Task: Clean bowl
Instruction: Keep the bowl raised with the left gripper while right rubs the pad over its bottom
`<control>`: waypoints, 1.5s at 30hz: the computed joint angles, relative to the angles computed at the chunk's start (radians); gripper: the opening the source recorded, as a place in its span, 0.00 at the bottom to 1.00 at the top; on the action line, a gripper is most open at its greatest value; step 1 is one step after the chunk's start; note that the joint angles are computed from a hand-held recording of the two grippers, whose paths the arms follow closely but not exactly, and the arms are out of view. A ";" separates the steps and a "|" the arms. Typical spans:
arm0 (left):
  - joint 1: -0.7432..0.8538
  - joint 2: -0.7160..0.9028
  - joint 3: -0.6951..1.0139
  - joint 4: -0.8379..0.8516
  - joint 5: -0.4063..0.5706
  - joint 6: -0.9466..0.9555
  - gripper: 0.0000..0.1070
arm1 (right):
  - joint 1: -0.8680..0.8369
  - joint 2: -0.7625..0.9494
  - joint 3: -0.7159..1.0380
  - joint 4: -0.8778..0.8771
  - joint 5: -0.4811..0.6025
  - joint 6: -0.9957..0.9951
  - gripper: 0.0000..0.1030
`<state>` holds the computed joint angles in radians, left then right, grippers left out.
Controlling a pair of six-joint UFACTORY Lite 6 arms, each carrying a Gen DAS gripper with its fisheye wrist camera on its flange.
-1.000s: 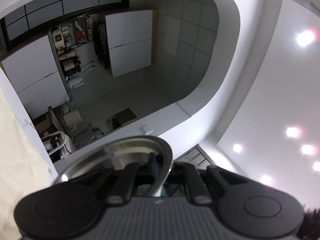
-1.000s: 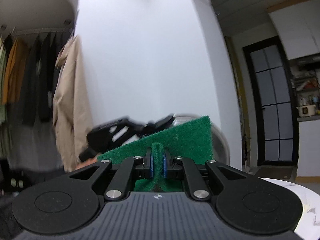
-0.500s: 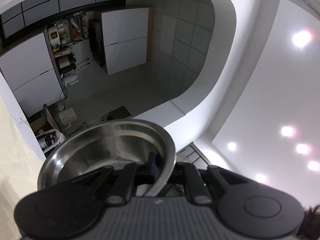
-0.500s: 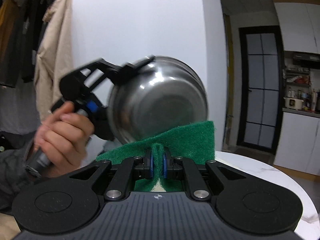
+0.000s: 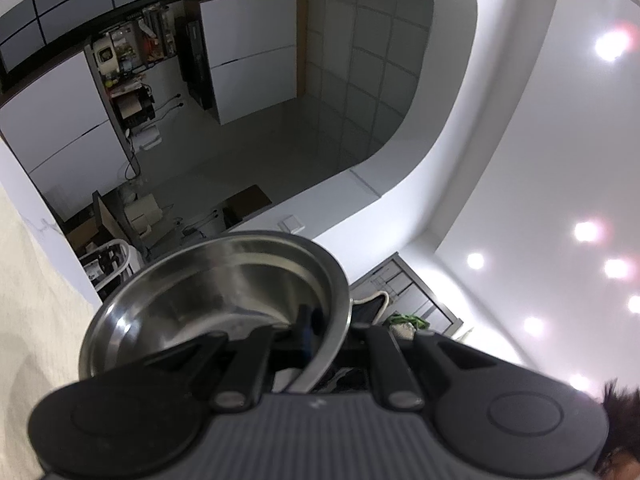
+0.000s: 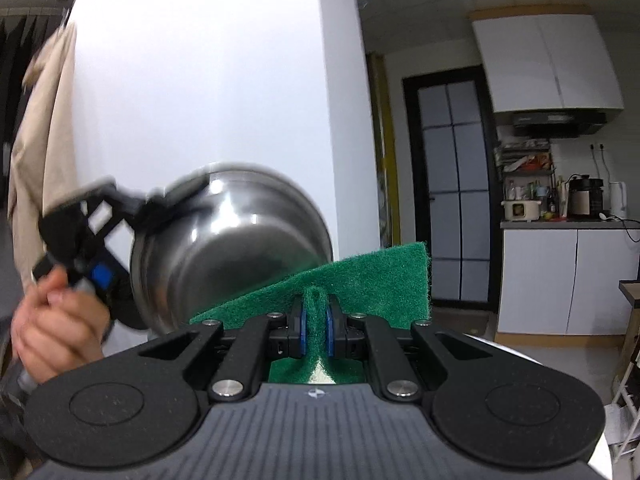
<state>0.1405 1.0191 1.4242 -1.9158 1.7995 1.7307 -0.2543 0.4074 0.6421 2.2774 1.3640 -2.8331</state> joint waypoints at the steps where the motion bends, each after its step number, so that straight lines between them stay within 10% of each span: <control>1: -0.001 0.001 0.002 -0.001 -0.002 0.000 0.07 | -0.007 0.003 -0.001 -0.009 0.026 0.009 0.10; 45: 0.033 -0.018 -0.029 0.015 0.018 0.015 0.10 | 0.075 -0.038 -0.039 -0.036 -0.094 -0.093 0.10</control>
